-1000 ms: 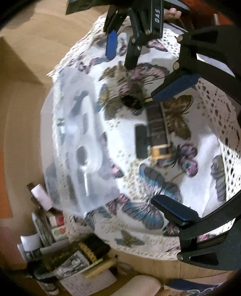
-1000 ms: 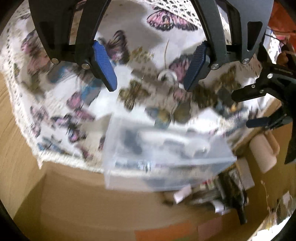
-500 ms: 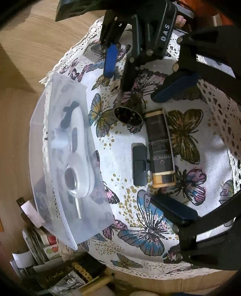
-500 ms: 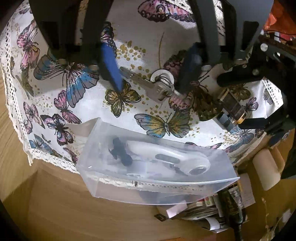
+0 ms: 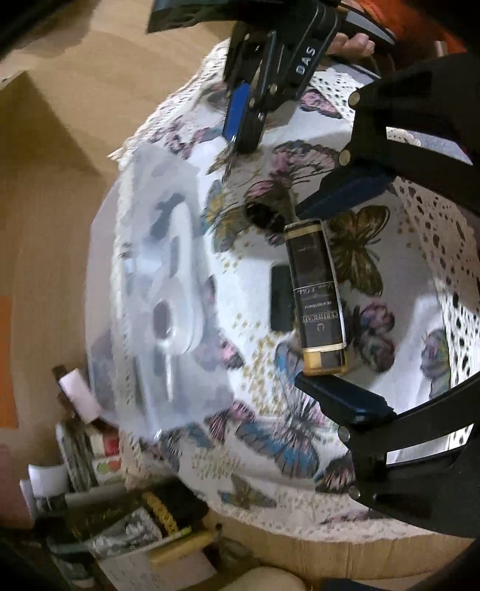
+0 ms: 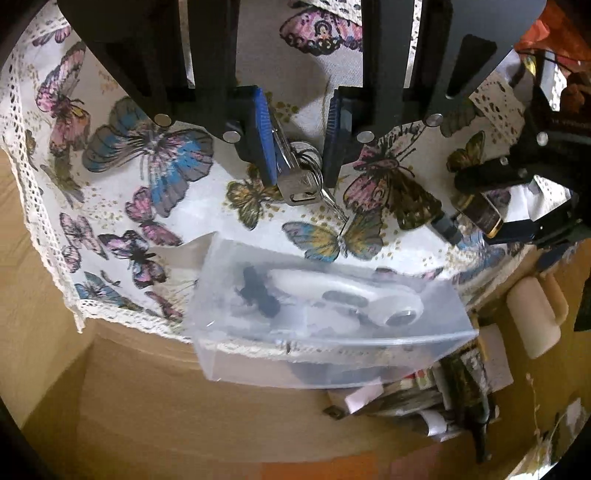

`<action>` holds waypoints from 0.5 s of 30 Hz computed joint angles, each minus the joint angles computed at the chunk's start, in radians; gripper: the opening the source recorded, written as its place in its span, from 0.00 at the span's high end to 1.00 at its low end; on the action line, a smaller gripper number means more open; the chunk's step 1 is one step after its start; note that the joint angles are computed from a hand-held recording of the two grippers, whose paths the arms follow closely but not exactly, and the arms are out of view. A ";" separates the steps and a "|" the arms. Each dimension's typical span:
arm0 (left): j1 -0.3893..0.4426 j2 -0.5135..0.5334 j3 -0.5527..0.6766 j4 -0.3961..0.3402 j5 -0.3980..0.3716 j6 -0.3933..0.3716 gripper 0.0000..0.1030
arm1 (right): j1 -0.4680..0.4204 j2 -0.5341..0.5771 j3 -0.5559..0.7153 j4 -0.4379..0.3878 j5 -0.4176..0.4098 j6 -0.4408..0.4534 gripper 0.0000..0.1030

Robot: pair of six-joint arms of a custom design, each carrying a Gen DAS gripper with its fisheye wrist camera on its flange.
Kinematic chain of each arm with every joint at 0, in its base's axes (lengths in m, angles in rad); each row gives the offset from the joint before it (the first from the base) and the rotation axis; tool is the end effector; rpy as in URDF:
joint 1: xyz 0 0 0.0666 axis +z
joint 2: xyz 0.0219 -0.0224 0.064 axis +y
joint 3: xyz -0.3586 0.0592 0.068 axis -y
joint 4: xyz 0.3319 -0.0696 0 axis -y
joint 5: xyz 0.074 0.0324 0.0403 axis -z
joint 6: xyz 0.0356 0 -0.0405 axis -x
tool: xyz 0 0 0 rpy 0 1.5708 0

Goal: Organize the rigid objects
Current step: 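Grasp the black-and-gold cylinder with the left tool while the right tool grasps the key ring, then carry both held items into the clear box and open both tools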

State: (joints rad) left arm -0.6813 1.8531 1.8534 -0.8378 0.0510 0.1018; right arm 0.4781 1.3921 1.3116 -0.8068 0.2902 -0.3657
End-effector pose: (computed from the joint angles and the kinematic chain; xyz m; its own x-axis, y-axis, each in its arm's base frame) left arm 0.4586 -0.3747 0.3746 -0.6407 0.3889 -0.6620 0.5934 0.7979 -0.1057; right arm 0.3813 0.1857 0.3849 -0.7432 0.0008 -0.6691 -0.0157 0.9997 0.0186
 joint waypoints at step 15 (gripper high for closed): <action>0.032 -0.028 0.079 0.098 -0.027 0.029 0.20 | 0.003 -0.050 0.087 0.084 0.108 0.047 0.78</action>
State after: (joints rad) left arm -0.6488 1.8256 1.9328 -0.7397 0.0237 0.1311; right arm 0.4810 1.3418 1.3986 -0.7229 0.3977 -0.3191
